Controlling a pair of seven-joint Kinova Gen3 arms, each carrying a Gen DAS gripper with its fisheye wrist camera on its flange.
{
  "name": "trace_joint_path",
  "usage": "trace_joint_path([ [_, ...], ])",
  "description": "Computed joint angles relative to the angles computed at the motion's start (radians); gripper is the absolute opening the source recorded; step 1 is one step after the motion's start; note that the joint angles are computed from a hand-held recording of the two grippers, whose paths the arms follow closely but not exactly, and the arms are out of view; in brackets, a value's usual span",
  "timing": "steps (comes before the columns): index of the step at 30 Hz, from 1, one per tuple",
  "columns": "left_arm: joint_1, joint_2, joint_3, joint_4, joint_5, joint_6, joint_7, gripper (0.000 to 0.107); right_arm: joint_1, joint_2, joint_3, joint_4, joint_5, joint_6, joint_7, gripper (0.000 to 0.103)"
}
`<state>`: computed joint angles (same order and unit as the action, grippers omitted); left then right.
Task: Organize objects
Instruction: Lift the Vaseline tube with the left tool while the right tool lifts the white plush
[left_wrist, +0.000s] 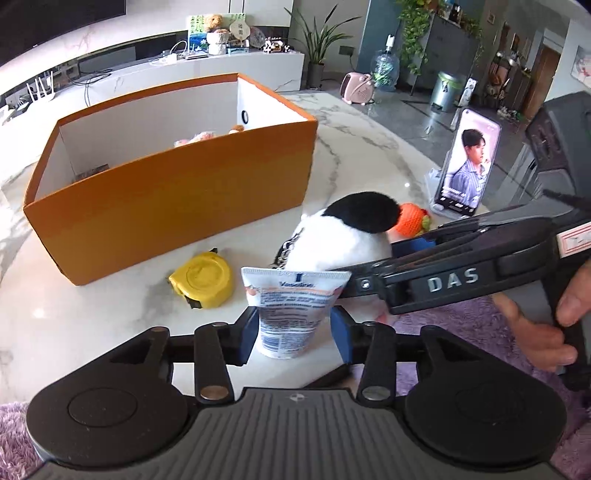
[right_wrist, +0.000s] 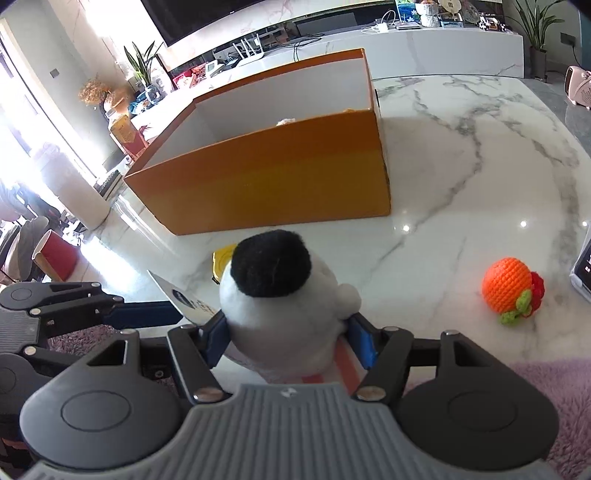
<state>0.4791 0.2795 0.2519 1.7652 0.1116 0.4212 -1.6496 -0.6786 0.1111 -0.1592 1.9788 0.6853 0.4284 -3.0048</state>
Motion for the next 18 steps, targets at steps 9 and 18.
trace_joint_path([
  [9,0.001,-0.02,0.01,0.023,-0.018,-0.024,-0.001,0.061,0.017,-0.011,-0.005,0.009,-0.049,-0.012,0.023,0.068],
  [18,0.041,-0.016,-0.013,0.026,-0.059,-0.018,0.009,0.062,0.056,-0.023,-0.023,0.03,-0.182,-0.097,0.201,0.068],
])
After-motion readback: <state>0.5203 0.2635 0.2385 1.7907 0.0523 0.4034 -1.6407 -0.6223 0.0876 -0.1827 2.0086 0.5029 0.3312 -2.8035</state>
